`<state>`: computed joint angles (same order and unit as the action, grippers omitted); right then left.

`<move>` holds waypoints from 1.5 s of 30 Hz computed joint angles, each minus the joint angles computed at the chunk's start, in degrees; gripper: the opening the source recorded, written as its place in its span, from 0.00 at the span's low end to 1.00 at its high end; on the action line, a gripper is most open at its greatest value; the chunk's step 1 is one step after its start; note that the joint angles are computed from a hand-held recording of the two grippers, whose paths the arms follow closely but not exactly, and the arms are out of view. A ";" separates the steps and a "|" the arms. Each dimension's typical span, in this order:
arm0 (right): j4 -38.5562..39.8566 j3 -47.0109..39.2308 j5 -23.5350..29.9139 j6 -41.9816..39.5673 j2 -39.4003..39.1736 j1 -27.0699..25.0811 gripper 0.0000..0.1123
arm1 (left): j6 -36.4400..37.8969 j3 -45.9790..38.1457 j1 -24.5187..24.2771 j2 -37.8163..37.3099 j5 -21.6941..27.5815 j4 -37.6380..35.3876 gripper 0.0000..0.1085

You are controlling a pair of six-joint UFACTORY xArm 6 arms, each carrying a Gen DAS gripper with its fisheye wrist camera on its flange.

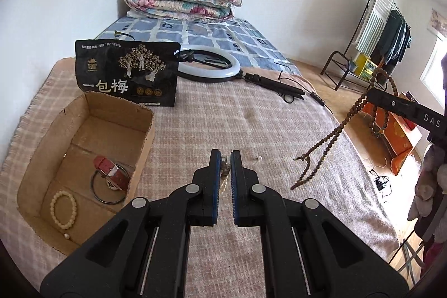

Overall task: Organize jewelry
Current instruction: 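Lift the pearl necklace and brown bead strand and carry both over the box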

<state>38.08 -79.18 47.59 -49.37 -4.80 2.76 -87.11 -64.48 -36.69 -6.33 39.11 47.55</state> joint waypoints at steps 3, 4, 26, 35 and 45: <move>1.43 -0.06 0.80 -0.04 -1.55 1.50 0.09 | -1.06 2.01 -0.15 -3.19 1.12 1.25 0.04; 1.66 -0.10 0.96 0.15 -2.02 2.11 0.09 | -1.46 2.84 -0.11 -4.36 1.39 1.59 0.04; 4.68 1.10 0.46 5.05 -5.55 18.64 0.09 | -4.92 18.47 0.63 -26.18 11.35 4.26 0.04; 5.35 1.61 -1.00 5.14 -3.48 24.45 0.09 | -4.03 24.17 1.86 -32.89 14.07 2.38 0.04; 7.42 0.05 -0.90 4.73 0.84 28.44 0.09 | -2.64 28.90 3.69 -37.75 15.31 0.13 0.04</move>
<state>45.50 -79.13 46.69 -44.64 -3.96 31.20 -89.75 -35.58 -33.01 -44.09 54.42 47.68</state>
